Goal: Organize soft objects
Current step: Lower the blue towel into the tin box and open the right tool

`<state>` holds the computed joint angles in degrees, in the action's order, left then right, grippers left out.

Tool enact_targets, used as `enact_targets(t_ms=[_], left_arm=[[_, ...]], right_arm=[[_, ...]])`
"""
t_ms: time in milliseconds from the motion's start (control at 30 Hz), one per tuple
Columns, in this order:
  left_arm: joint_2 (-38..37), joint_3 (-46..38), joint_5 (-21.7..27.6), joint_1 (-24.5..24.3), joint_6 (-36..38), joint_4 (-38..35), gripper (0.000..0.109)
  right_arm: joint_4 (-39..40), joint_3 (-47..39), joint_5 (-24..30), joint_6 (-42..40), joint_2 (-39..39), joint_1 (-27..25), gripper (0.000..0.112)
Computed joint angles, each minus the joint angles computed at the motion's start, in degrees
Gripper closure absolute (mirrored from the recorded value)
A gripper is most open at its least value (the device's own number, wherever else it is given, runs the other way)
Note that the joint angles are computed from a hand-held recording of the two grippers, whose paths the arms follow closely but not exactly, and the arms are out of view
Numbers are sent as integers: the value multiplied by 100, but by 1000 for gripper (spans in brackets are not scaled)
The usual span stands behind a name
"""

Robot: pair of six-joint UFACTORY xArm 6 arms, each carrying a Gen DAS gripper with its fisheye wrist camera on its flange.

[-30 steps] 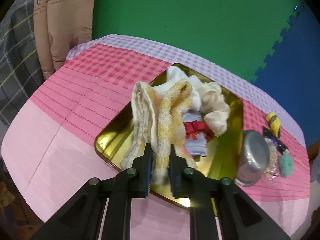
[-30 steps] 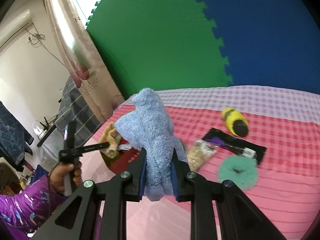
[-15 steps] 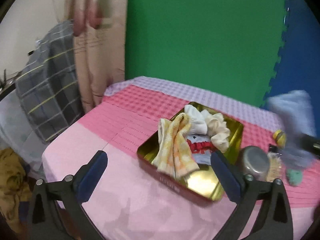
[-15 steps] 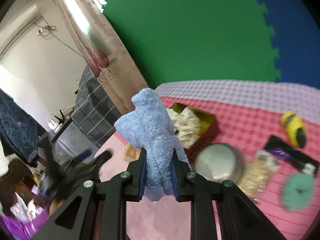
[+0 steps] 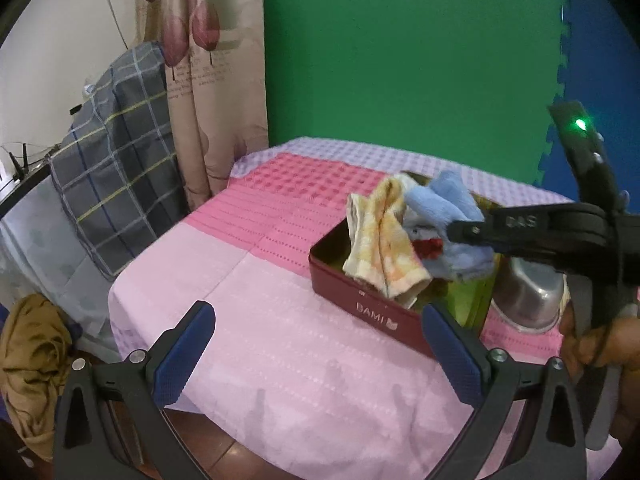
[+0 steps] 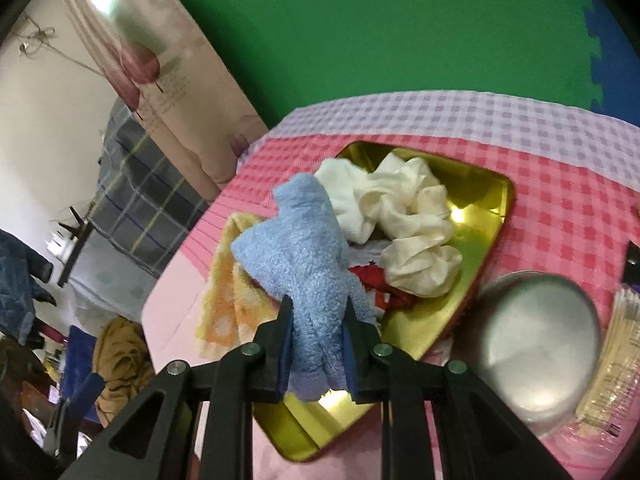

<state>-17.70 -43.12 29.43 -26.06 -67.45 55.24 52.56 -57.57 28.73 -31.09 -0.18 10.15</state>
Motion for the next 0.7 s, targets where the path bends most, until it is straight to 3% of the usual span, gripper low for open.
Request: enact_targets(t_ms=[333,700], left_arm=[[78,26,-144,187,298,-562,6],[138,7,-139,214,507,-918,6]], right_arm=[[-679,64,-477,515,222,484,89],[-1078,414,-857,913,-87,542,77]])
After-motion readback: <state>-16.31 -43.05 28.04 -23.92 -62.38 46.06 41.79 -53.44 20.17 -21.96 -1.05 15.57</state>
